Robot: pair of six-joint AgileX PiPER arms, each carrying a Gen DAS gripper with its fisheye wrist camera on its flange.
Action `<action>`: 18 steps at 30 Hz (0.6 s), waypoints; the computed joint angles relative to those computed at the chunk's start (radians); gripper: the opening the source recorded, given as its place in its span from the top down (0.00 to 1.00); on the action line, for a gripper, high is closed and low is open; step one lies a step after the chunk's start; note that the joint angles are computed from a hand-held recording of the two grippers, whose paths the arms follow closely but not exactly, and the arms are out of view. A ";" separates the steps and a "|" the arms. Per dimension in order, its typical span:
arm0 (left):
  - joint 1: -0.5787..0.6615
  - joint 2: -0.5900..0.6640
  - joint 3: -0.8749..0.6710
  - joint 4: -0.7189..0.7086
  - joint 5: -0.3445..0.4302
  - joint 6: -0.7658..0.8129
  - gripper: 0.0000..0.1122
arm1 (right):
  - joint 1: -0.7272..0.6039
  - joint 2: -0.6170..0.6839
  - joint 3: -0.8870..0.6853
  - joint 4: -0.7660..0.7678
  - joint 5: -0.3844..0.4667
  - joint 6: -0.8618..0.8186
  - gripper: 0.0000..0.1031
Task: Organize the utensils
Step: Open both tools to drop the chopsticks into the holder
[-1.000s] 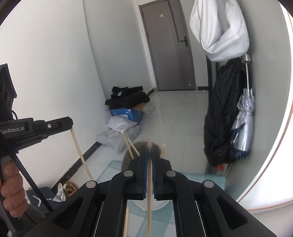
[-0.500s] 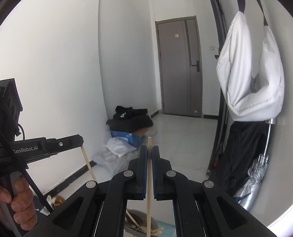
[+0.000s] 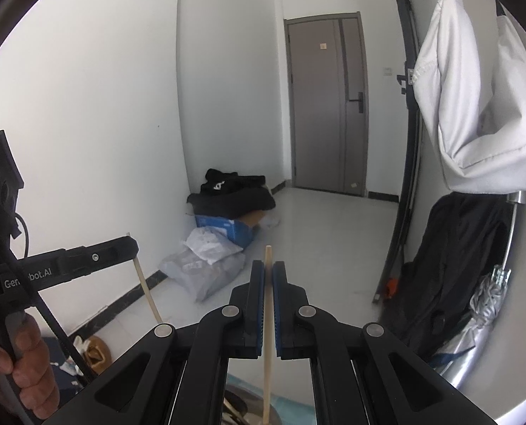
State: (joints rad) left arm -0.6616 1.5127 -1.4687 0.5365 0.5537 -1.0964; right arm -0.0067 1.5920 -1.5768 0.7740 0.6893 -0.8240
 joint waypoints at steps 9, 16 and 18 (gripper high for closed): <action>-0.015 0.004 0.037 0.034 -0.033 -0.036 0.99 | 0.025 -0.013 0.063 0.014 -0.014 -0.089 0.96; -0.023 -0.003 0.060 -0.036 -0.041 0.044 0.99 | 0.010 -0.031 0.125 0.043 0.002 -0.133 0.96; -0.030 0.000 0.067 -0.050 -0.029 0.066 0.99 | 0.005 -0.039 0.145 0.043 0.004 -0.145 0.96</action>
